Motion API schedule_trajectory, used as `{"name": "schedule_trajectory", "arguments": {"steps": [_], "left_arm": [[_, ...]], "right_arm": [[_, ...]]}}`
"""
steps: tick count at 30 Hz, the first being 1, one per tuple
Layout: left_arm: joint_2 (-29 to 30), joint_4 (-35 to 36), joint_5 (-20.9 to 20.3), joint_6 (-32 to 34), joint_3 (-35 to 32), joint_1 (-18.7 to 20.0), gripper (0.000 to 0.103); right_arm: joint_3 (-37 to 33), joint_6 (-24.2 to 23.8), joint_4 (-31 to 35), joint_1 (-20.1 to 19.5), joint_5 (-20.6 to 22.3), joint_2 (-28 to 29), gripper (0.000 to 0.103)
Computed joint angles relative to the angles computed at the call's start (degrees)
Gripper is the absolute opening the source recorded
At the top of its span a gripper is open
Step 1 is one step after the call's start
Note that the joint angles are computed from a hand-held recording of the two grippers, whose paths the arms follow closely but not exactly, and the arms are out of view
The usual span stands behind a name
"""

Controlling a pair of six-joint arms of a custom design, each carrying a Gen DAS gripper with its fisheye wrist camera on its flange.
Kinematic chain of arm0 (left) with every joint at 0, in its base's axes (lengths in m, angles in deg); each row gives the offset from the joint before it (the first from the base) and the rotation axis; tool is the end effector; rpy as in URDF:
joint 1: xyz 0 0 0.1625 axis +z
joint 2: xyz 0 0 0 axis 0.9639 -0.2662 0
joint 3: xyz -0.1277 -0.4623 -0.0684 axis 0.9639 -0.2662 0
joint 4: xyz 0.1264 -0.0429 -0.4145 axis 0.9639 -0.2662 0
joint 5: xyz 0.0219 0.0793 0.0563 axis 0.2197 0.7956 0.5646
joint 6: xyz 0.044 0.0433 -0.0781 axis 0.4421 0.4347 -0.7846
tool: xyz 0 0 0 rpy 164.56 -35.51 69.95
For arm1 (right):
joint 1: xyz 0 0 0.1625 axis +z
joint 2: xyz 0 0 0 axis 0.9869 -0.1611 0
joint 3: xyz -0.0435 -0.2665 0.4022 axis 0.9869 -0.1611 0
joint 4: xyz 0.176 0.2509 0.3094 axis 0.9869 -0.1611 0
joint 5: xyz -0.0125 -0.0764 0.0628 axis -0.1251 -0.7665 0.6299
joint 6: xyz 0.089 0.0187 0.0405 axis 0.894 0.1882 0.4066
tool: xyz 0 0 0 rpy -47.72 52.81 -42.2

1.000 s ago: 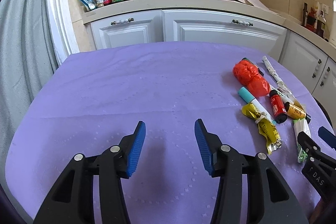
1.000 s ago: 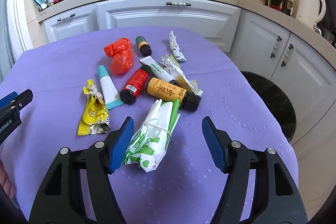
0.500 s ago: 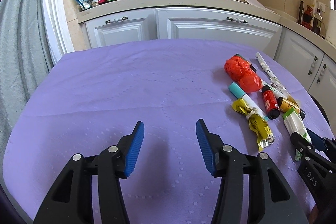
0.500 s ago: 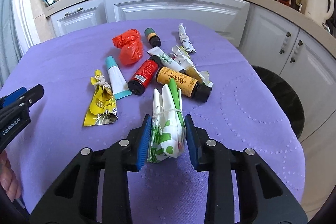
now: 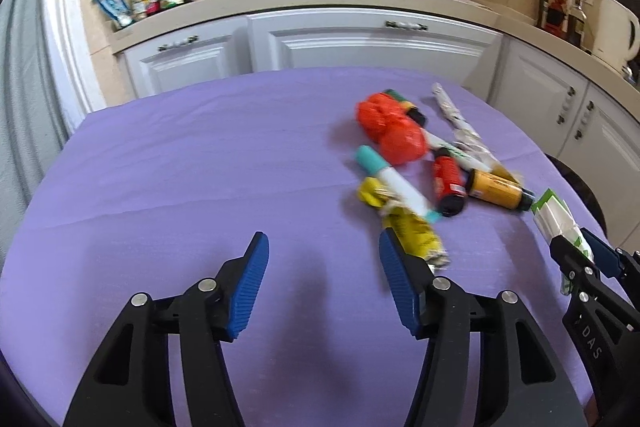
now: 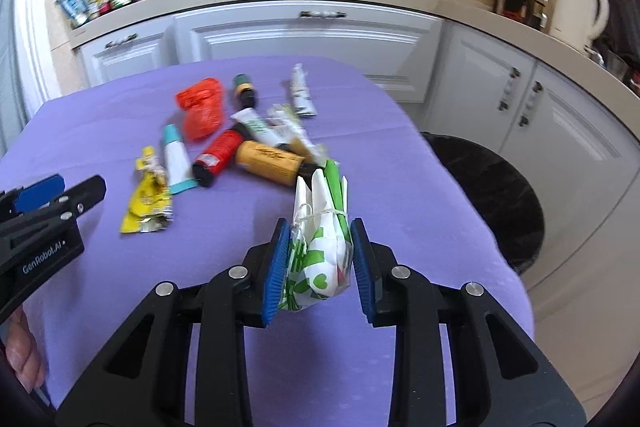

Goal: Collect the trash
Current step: 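Grasp the yellow wrapper with the left gripper and lift it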

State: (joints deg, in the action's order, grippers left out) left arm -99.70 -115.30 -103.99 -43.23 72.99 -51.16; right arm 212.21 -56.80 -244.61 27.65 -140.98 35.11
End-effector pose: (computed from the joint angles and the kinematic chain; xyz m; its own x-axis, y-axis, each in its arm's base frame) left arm -0.0601 -0.2631 0.1689 -0.5509 -0.6048 -0.5751 0.2344 0.5493 -0.8021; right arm 0.2240 -0.3567 -0.0543 -0.5337 -0.5981 0.5978 -0.8341 0.4886 -0.2558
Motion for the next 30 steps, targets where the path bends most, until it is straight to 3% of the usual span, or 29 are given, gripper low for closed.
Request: {"name": "schedule_trajectory", "arguments": {"steps": [10,14,18,23,25,27,30], "left_arm": [[7.98,-12.60,5.51,8.65,-2.54,7.80,0.067],[7.96,-22.27,6.02,17.17,-2.44,12.09,0.068],[7.48,-27.07,5.51,21.00,-2.08,14.29,0.067],[7.20,-25.94,5.10,20.38,-1.83,13.88,0.047],[6.77,-24.96,5.03,19.74,-1.57,13.33,0.027],[5.92,-24.82,4.99,19.74,-1.10,12.96,0.018],[4.37,-25.53,5.04,20.56,-0.13,12.52,0.016]], "right_arm": [[-0.36,-0.01,-0.35,-4.40,1.60,-2.87,0.030],[-0.78,-0.10,0.76,-5.35,2.19,-3.51,0.030],[-0.93,0.11,1.57,-5.93,2.61,-3.94,0.030],[-1.04,0.33,2.16,-6.28,2.76,-4.22,0.030],[-1.13,0.34,2.32,-6.27,2.67,-4.15,0.030],[-1.21,0.27,2.32,-6.16,2.55,-3.99,0.030],[-1.23,0.11,2.28,-5.98,2.51,-3.79,0.030]]}}
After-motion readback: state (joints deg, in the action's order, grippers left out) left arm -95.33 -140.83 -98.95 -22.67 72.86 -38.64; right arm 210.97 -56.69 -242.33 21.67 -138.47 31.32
